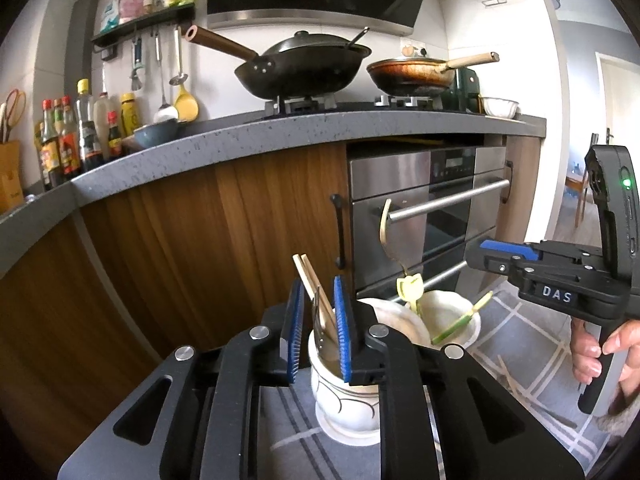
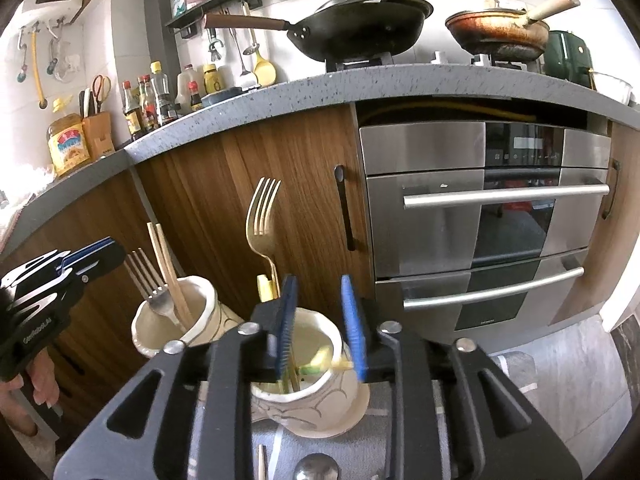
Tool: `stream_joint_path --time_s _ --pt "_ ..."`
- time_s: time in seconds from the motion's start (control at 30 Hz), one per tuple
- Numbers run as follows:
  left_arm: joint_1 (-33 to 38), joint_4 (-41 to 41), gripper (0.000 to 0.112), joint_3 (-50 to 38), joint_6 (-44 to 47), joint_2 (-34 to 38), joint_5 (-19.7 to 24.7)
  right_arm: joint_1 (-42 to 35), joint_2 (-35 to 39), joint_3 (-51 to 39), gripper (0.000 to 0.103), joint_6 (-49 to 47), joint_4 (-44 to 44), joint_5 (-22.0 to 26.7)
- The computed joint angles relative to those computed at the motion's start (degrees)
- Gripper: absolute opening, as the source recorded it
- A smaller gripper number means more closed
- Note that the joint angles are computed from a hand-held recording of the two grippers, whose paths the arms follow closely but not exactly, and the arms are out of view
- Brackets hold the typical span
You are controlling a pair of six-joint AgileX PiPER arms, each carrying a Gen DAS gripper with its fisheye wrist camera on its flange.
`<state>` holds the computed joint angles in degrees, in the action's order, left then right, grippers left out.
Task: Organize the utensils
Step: 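Lower the silver fork into the larger cup while the right lowers the gold fork, then open both grippers and withdraw them from the holder back over the cloth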
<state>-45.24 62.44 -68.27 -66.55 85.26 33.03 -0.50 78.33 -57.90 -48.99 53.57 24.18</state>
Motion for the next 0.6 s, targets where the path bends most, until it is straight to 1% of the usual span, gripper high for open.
stream_joint_path --time_s 0.03,0.07,0.1,0.17,0.2,0.23,0.3,0.33,0.4,0.43,0.53,0.6 --pt "-0.21 0.06 0.024 0.14 -0.14 -0.35 0.23 -0.39 -0.6 0.32 0.032 -0.21 0.04 0.32" --pt "-0.63 0.18 0.033 0.31 -0.5 -0.76 0.7 -1.15 -1.63 1.11 0.036 -0.69 0.32 0.77" --pt "-0.87 0.25 0.038 0.52 -0.76 -1.12 0.99 -1.91 -2.54 1.81 0.043 -0.88 0.39 1.25" --pt "-1.93 0.84 0.049 1.44 -2.34 -2.26 1.87 -3.83 -4.21 3.07 0.049 -1.39 0.5 2.82" --pt "-2.25 0.78 0.052 1.9 -2.64 -2.71 2.01 -4.88 -4.99 3.65 0.055 -1.58 0.46 3.65" --pt "-2.89 0.86 0.058 2.52 -3.3 -3.3 2.48 -6.69 -6.18 4.61 0.059 -2.32 0.77 5.0" --pt "-4.42 1.34 0.068 3.82 -4.98 -4.34 3.8 -9.53 -7.63 5.96 0.074 -4.31 2.01 7.19" --pt "-5.18 1.67 0.073 4.58 -5.83 -4.84 4.11 -11.89 -8.7 7.02 0.076 -5.76 2.59 8.98" --pt "-6.66 1.82 0.079 5.95 -7.21 -5.55 4.77 -14.94 -10.02 8.59 0.084 -6.41 2.12 10.85" --pt "-7.35 1.65 0.082 6.43 -7.79 -5.6 5.18 -16.58 -10.37 9.35 0.086 -7.26 2.39 11.93" --pt "-8.65 -0.06 0.083 8.17 -8.78 -5.45 5.1 -20.34 -10.94 11.75 0.089 -9.11 2.05 14.37" --pt "-9.66 -1.49 0.084 9.54 -9.78 -4.63 4.92 -21.47 -11.16 13.56 0.09 -9.4 0.77 14.26"
